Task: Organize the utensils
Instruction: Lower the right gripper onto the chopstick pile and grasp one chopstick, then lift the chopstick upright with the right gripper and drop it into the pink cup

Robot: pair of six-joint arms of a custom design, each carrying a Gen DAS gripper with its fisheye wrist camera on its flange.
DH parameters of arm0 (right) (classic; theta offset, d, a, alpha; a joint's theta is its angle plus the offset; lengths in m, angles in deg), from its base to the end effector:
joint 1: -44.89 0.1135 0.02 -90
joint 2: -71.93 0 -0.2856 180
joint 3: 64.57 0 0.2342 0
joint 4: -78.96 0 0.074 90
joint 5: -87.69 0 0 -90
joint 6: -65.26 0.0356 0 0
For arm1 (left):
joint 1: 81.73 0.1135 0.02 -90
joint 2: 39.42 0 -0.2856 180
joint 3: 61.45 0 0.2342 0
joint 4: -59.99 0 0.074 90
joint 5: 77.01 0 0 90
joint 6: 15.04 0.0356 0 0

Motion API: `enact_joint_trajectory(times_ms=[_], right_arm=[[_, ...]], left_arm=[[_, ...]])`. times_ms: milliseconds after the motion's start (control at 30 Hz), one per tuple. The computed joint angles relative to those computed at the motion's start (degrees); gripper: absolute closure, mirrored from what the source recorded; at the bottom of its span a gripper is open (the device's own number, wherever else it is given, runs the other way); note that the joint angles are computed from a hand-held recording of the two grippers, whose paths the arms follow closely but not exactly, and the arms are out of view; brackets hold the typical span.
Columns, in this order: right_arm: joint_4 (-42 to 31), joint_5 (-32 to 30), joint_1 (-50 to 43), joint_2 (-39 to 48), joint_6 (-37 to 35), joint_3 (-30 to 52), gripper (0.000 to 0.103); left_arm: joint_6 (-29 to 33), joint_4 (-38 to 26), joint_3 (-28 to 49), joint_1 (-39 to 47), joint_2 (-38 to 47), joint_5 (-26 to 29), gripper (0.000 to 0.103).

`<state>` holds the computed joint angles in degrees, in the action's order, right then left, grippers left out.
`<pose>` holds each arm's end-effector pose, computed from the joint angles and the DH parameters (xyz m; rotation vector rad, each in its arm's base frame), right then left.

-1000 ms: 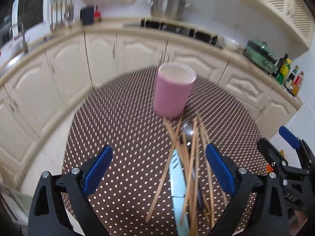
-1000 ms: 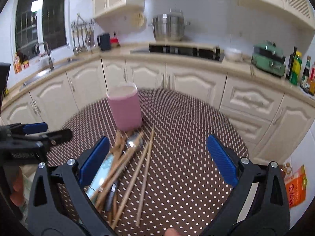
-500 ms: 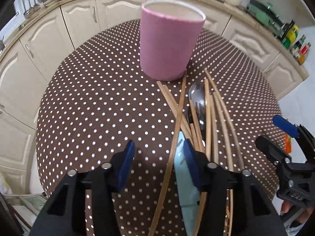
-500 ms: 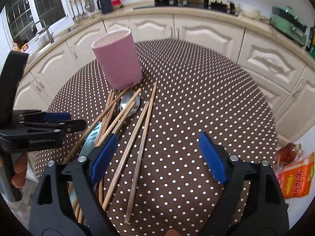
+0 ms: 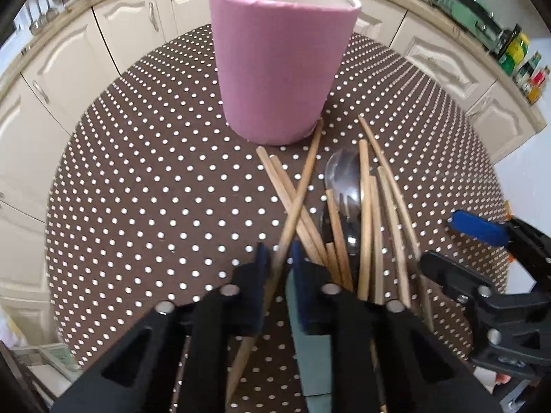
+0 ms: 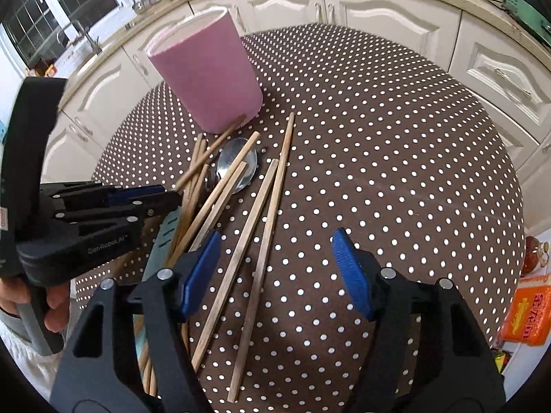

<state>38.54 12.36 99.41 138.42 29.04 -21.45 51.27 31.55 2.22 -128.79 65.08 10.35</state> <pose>0.1054 0.1323 0.1852 0.0624 2.6546 0.3007 0.2107 -0.2240 0.1344 0.5575 2.7542 -0.2447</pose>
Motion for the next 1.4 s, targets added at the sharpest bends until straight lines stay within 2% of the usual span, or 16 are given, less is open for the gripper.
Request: enact_joint_trajectory(times_ms=[167,333,400,467,533,600,633,800,933,1033,1133,1200,1300,1400], right_arm=[[-0.1,-4.7,-6.6,5.9,-5.9,3.9,0.046],[-1.8,-8.4,-11.0,11.1,-11.4,8.1,0.059],[-2.5,-7.9,-10.6,14.7,-11.6,10.5,0.070],[-3.0,-7.4,-10.6,16.7,-11.9,11.9,0.072],[-3.3,-6.7,-10.6,18.3,-12.1,13.2,0.078],[-2.8,-7.0,-11.7,19.2,-12.8,13.7,0.091],[-2.5,-7.7,-12.4,19.1,-13.1,13.6,0.094],[0.8,-10.5,-16.2,13.1,-13.9,8.1,0.097],[3.5,-12.5,-18.9,6.7,-14.2,4.6,0.097],[4.5,-12.1,-18.6,-0.1,-14.4,3.0,0.097],[4.2,-8.2,-15.9,-5.9,-15.0,3.9,0.097],[4.5,-3.3,-12.7,-7.8,-16.0,5.8,0.097],[4.6,2.6,-8.5,-8.4,-17.5,8.9,0.097],[7.2,5.4,-8.0,-7.8,-20.8,10.7,0.097]], left_arm=[[-0.3,0.4,-1.0,0.5,-0.9,0.4,0.093],[-2.7,3.1,-5.2,-0.5,-4.1,-0.4,0.093],[-4.0,2.8,-6.2,-1.5,-6.5,-1.4,0.094],[-4.2,3.1,-8.5,-1.5,-9.5,-1.5,0.094],[-4.5,2.5,-10.3,-1.3,-12.8,-1.4,0.095],[-5.1,2.1,-11.4,-1.4,-15.5,-1.5,0.097],[-5.0,1.7,-12.5,-1.3,-17.6,-1.5,0.097],[-4.5,-1.4,-14.0,-1.7,-25.1,-0.7,0.098],[-5.6,-3.7,-13.8,-4.6,-28.9,-2.0,0.098],[-6.2,-6.4,-13.9,-7.4,-35.5,-4.5,0.098],[-5.3,-6.2,-13.0,-7.8,-39.2,-6.5,0.098],[-5.1,-6.9,-11.5,-8.6,-41.9,-8.5,0.098],[-4.3,-7.1,-9.1,-10.5,-44.5,-13.2,0.098],[-2.3,-4.7,-6.7,-11.1,-44.5,-18.1,0.098]])
